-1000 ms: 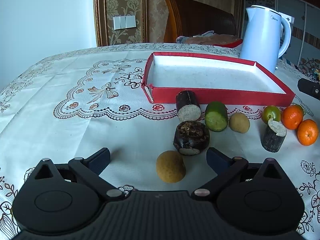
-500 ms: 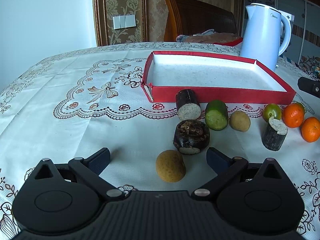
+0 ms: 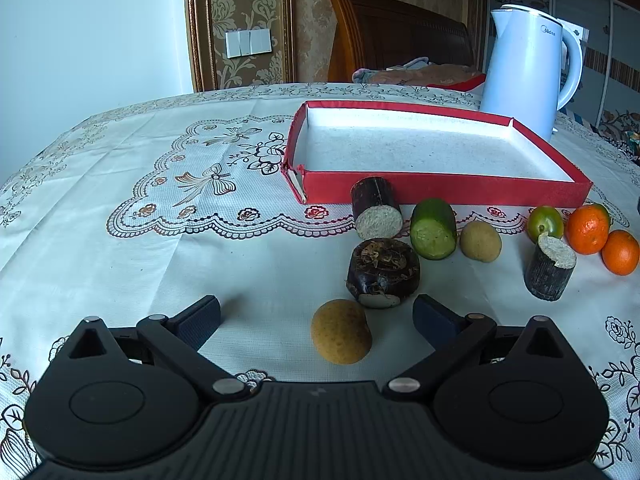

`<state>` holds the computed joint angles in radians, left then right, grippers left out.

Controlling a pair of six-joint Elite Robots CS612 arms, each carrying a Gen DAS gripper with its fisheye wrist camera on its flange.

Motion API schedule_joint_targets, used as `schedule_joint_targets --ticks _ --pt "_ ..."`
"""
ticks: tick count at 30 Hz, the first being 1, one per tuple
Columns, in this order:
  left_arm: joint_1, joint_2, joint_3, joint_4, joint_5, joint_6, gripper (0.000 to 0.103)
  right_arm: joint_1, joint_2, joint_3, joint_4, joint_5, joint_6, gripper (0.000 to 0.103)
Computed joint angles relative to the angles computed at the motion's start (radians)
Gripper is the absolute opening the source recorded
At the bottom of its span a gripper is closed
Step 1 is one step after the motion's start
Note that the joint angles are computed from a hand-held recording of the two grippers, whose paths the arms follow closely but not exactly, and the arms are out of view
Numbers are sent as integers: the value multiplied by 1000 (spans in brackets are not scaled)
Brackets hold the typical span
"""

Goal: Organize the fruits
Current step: 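Grasp a tangerine with the right tool while the left tool grasps the brown round fruit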

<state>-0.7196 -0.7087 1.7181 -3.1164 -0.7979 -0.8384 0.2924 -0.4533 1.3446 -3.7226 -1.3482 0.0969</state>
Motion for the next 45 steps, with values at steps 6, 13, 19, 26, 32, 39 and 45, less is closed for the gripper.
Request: schedule_joint_targets --ticks 6,13,19,26,32,39,45 --pt "0 1 -2 4 -1 0 103 -25 -54 80 106 29 -47 103" --pt "0 1 -2 4 -1 0 103 1 -40 37 169 1 -153 89" --pt "0 1 -3 5 -1 0 103 14 -28 -24 313 -12 -187 64" --pt "0 2 -3 6 -2 0 103 19 -28 -33 349 -24 -220 54" --pt "0 4 -3 -14 -11 14 103 18 -28 -33 347 -23 -224 51" --pt "0 5 5 -45 -6 11 94 16 -27 -33 338 -15 -217 42" --pt "-6 3 11 -55 8 14 65 15 -27 -31 333 -14 -216 41"
